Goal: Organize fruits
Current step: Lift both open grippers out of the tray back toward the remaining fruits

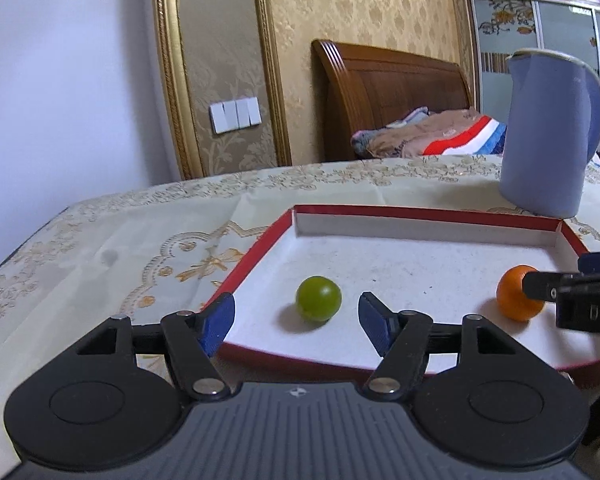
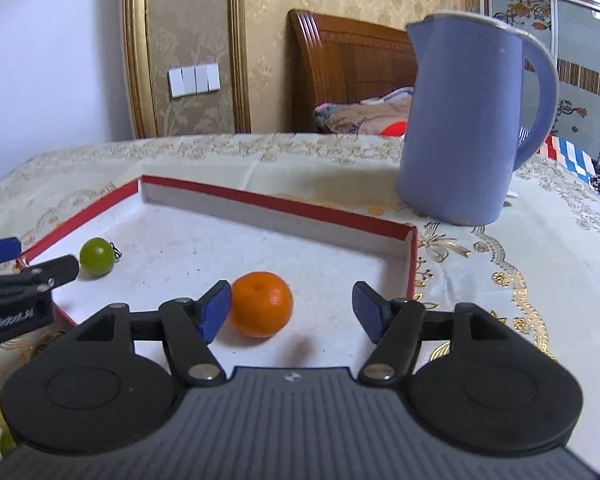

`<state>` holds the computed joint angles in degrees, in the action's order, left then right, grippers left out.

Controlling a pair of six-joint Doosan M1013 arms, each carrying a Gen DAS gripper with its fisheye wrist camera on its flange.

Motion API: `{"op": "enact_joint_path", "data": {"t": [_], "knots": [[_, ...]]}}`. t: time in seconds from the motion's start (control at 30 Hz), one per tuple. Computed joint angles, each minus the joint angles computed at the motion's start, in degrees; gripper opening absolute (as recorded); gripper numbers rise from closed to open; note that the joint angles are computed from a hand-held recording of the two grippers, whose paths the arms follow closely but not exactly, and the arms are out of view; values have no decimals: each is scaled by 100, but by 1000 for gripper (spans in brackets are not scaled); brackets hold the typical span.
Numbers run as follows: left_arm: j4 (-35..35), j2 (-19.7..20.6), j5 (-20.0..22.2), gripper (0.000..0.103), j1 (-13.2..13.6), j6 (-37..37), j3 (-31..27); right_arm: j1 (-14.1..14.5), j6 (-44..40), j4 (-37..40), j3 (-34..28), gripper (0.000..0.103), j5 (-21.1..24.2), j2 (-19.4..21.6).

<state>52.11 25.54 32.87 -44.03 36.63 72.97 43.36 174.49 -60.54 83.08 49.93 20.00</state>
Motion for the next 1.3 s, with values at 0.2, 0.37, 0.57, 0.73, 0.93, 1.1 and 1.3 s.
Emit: {"op": "enact_joint_path", "data": {"t": [0.2,0.37,0.57,0.73,0.93,1.1,1.3], "knots": [[59,-249,-253,69,-3,-264,388,103,368,-147,198,66,-81,-123],[138,-455,-399,69,5,-495,732,262,798,-430,453,68,-84,-239],[228,-691,-613,69,51,-927,1098,447,1442,-992,732,75,87,-364],[312,-881,-983,69,78,-1113,1377,546,1999,-1153,1011,75,224,-569],[247,-1047,-1305,69,-50,-448,1679,641,2140,-1051,1243,75,396,-721],[569,-1161,-1421,78,-121,-870,1849,752,1958,-715,1481,76,720,-894],[-452,-1041,-1002,79,-166,243,1628,831,1831,-654,1731,81,766,-1100]]}}
